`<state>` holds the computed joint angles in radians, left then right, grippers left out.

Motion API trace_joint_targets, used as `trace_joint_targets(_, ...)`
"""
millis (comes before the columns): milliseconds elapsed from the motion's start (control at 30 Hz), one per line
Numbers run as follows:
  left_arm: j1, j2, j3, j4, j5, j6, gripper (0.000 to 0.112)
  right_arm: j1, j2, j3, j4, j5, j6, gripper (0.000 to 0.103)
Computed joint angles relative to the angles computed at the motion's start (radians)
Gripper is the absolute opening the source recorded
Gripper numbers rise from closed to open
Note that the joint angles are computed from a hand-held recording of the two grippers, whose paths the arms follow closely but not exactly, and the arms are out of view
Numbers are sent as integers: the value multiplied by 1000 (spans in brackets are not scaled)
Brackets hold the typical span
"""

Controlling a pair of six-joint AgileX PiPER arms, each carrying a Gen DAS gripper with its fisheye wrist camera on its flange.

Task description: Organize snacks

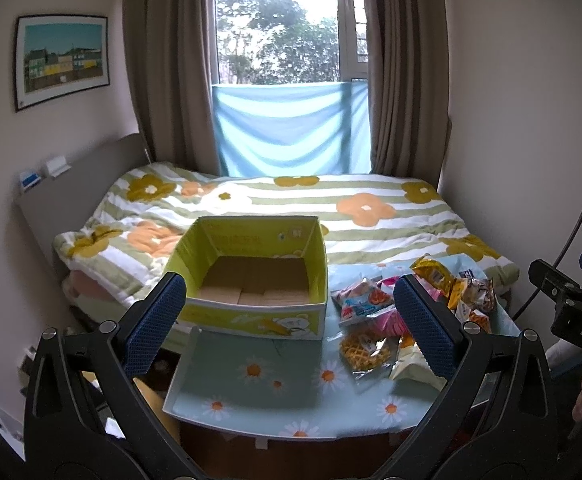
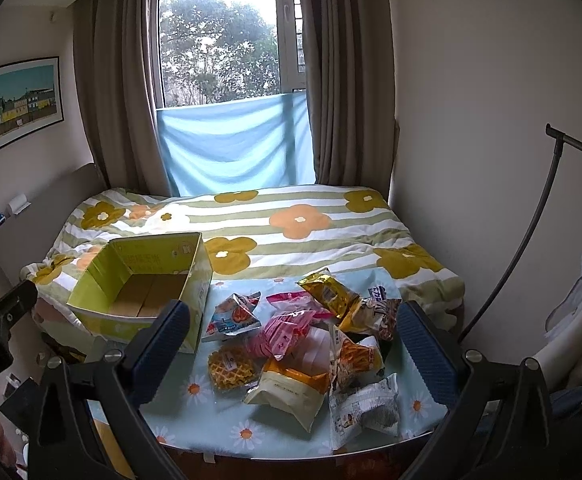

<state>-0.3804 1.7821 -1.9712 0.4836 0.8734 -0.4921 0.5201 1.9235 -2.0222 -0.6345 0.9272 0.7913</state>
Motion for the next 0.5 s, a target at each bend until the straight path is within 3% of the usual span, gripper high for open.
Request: trace_joint_targets(500, 3, -1, -3, -10, 9, 6, 103, -5, 0, -2, 12, 0, -6, 103)
